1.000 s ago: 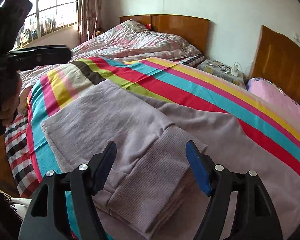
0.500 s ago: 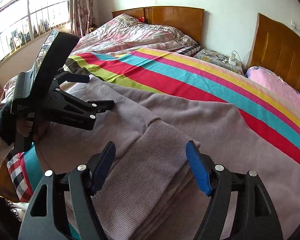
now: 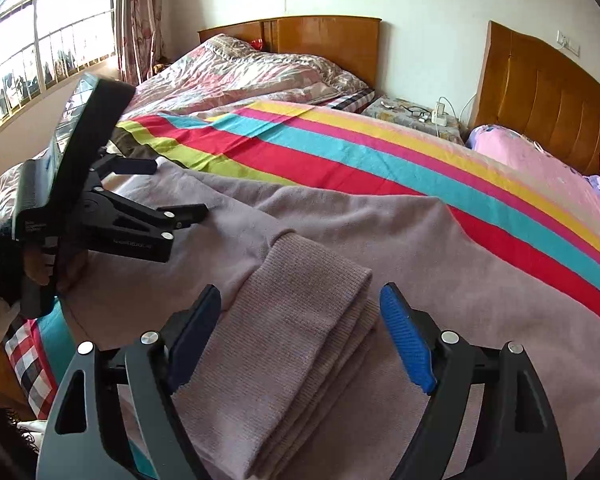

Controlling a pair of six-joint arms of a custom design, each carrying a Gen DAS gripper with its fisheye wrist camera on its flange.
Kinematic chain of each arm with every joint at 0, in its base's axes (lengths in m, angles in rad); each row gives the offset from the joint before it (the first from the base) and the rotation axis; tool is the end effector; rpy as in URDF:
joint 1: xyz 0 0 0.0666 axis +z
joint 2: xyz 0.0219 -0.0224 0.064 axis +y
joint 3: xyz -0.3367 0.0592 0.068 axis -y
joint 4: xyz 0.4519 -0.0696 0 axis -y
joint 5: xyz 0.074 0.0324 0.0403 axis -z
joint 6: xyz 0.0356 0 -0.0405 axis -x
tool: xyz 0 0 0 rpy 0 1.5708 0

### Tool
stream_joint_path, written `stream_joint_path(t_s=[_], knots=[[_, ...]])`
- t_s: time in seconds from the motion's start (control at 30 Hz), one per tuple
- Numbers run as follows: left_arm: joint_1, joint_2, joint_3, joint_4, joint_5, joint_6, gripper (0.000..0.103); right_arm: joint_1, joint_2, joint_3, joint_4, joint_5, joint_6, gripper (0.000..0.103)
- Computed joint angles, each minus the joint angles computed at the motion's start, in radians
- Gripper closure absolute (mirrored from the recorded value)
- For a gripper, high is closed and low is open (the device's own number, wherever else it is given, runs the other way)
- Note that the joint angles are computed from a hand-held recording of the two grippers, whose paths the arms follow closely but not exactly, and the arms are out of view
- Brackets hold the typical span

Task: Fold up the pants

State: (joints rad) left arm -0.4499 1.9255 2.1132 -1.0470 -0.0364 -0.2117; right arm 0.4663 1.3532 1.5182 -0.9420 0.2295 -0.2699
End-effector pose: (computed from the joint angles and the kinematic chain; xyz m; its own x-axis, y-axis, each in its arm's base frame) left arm 0.6469 -0.3114 0.4239 -0.5800 0.5133 -0.6326 0.5473 0.8207 0.1642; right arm 0.4850 0.2346 0.4719 -0.6817 -0.0524 -0.7297 -0.1153 0.9927 0.0364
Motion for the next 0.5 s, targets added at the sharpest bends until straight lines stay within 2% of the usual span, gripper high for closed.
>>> stream_joint_path(t_s=[0.07,0.13,0.2,0.27,0.37,0.43,0.5], knots=[[0.000,-0.002,-0.003,0.003,-0.003,0.000,0.001,0.028,-0.006,-0.004,0.001,-0.022,0.047,0.024],[0.001,-0.003,-0.005,0.004,-0.002,0.001,0.001,0.044,0.016,0.007,-0.039,-0.022,0.061,0.024],[-0.002,-0.007,-0.012,0.009,-0.006,0.002,0.001,0.042,0.043,0.011,-0.086,-0.029,0.029,0.024],[-0.006,-0.011,-0.020,0.014,-0.013,0.004,0.001,0.039,0.023,-0.033,-0.040,-0.034,0.015,0.021],[-0.006,-0.013,-0.023,0.018,-0.017,0.003,0.001,0.045,0.021,-0.021,-0.067,-0.010,-0.011,0.021],[-0.006,-0.011,-0.021,0.018,-0.016,0.005,0.001,0.050,0.001,-0.035,-0.052,0.004,-0.007,0.021],[-0.006,-0.011,-0.021,0.018,-0.014,0.006,0.001,0.048,-0.003,-0.042,-0.068,-0.010,-0.012,0.021]])
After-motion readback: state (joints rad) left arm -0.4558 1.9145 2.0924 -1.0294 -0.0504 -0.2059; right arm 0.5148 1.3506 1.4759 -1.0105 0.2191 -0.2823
